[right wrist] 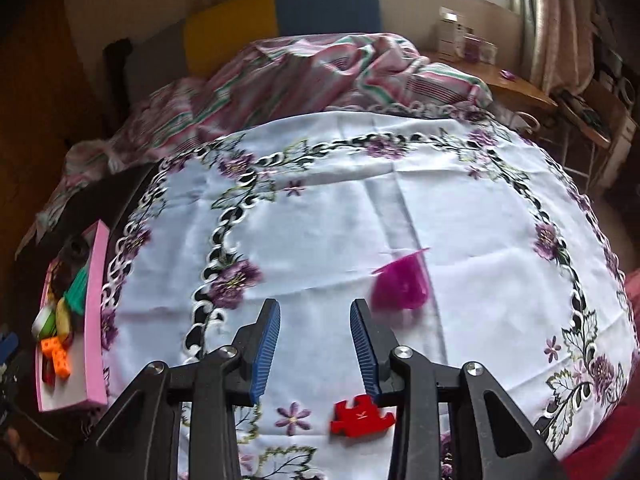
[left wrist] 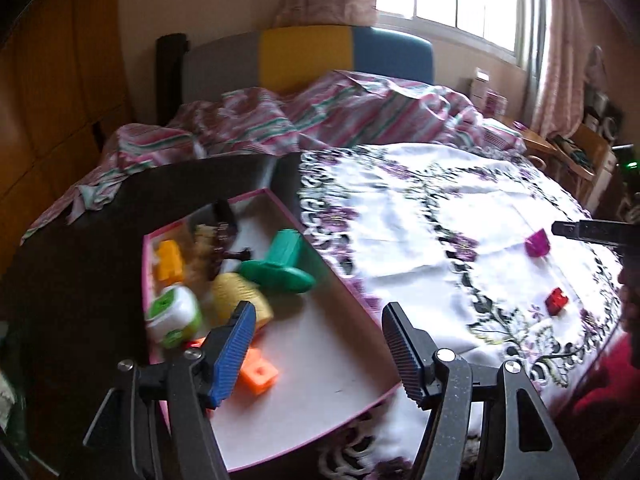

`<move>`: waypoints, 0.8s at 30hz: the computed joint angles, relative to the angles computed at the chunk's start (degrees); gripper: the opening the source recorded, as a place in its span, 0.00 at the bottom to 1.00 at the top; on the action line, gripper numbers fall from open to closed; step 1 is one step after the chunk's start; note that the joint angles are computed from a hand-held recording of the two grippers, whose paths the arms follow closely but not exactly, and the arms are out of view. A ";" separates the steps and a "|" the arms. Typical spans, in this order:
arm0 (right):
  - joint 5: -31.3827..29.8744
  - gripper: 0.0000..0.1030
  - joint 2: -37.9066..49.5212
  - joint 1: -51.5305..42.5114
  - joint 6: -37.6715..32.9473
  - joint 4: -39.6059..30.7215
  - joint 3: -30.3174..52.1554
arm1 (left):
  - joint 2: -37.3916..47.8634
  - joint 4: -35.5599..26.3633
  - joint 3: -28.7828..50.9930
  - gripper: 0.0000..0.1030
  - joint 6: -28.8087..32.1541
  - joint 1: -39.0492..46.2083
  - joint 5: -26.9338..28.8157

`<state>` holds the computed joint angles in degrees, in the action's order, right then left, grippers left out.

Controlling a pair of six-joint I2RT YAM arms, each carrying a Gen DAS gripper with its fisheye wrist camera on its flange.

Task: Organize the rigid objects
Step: 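Move both tools back over the magenta cup and red puzzle piece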

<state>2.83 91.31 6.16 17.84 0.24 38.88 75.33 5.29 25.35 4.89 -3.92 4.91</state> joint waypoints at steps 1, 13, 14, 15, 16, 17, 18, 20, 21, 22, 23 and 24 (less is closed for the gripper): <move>-0.77 0.35 0.15 -1.77 1.58 2.46 -1.62 | 0.79 -0.05 0.54 0.64 -0.25 -1.16 -0.31; -8.55 0.35 -0.95 -12.57 10.51 6.00 -5.27 | 11.99 0.89 7.93 0.64 -3.65 -15.26 -4.60; -8.73 0.35 -0.53 -12.86 10.54 6.21 -5.02 | 12.87 0.95 8.59 0.64 -3.70 -16.27 -4.91; -9.14 0.35 -0.49 -13.10 10.73 6.41 -5.08 | 13.82 1.05 9.27 0.65 -3.86 -17.35 -5.34; -9.44 0.35 -0.52 -13.32 10.90 6.56 -5.20 | 14.64 1.06 9.90 0.65 -3.99 -18.21 -5.55; -9.52 0.35 -0.47 -13.59 10.94 6.76 -5.31 | 15.35 1.14 10.39 0.65 -4.03 -18.92 -5.68; -9.47 0.35 -0.62 -13.73 11.10 6.87 -5.48 | 16.27 1.11 11.15 0.65 -4.12 -20.03 -6.02; -9.63 0.35 -0.81 -14.14 11.52 7.16 -5.72 | 18.09 0.94 12.56 0.65 -3.78 -21.58 -6.37; -9.50 0.35 -0.95 -14.31 11.75 7.25 -5.84 | 19.18 0.63 13.54 0.65 -3.68 -22.33 -6.29; -9.20 0.35 -1.21 -14.47 12.01 7.34 -6.03 | 20.23 0.33 14.51 0.65 -3.61 -22.75 -6.01; -8.86 0.35 -1.59 -14.74 12.23 7.53 -6.33 | 21.51 0.06 15.63 0.65 -3.75 -23.29 -5.73; -8.33 0.35 -2.03 -14.93 12.66 7.73 -6.66 | 22.51 -0.09 16.41 0.65 -3.81 -23.62 -5.51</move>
<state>-5.50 89.28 -8.77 30.50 7.97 32.22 97.84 5.20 41.76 1.08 -27.54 -0.60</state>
